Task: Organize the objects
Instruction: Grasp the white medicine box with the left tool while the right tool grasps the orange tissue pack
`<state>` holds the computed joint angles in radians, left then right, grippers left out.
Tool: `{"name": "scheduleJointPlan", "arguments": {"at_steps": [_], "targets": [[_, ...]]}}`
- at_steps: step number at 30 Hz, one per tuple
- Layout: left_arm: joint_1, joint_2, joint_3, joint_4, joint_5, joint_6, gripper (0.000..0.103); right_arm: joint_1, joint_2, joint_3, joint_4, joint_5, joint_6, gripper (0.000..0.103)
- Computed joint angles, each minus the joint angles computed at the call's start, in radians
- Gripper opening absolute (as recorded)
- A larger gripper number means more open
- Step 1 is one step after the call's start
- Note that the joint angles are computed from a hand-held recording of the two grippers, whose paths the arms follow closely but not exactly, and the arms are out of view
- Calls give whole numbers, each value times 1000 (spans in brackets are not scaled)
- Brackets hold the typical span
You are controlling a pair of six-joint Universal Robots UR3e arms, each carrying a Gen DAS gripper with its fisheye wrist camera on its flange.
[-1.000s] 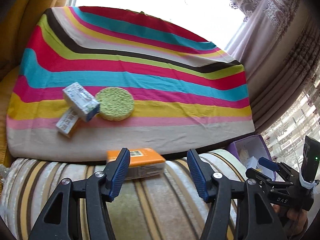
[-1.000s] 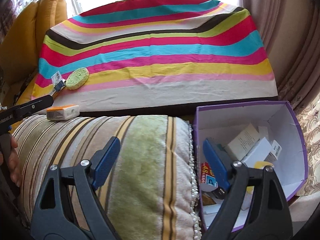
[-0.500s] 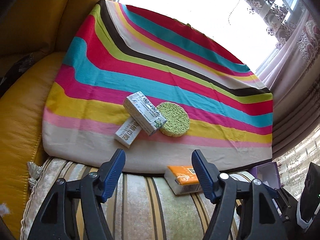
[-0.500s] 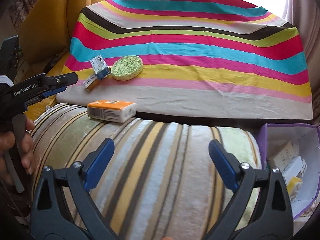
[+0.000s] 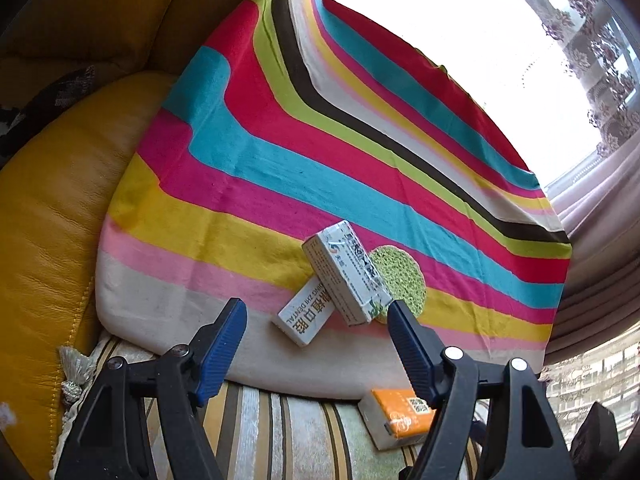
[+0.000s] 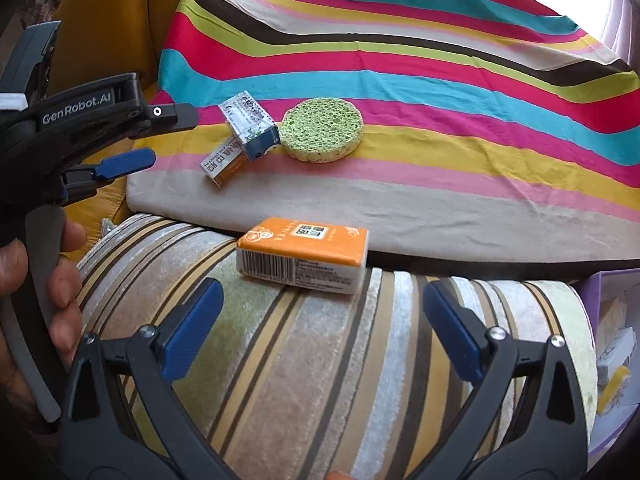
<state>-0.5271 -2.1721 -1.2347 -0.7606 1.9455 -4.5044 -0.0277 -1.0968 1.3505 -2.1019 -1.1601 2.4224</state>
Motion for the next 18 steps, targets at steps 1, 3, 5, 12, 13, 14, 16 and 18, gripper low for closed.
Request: {"name": "scheduleJointPlan", "arguments": {"at_steps": [1, 3, 5, 12, 13, 14, 16, 18], "targets": [[11, -1, -7, 19, -10, 0, 74, 11, 8, -8, -5, -7, 14, 101], [34, -10, -8, 37, -36, 4, 74, 29, 26, -28, -11, -20, 35, 101], [56, -23, -5, 58, -64, 9, 74, 47, 48, -50, -19, -36, 57, 101], [110, -75, 30, 72, -138, 20, 74, 94, 142, -158, -3, -92, 119, 101], [116, -79, 30, 80, -146, 25, 74, 98, 158, -179, 4, -99, 130, 101], [120, -84, 31, 87, -155, 26, 74, 101, 170, -195, 7, -104, 140, 101], [126, -97, 35, 102, -167, 32, 74, 100, 190, -217, 14, -103, 149, 101], [127, -119, 61, 103, -170, 59, 73, 100, 202, -234, 31, -99, 145, 96]]}}
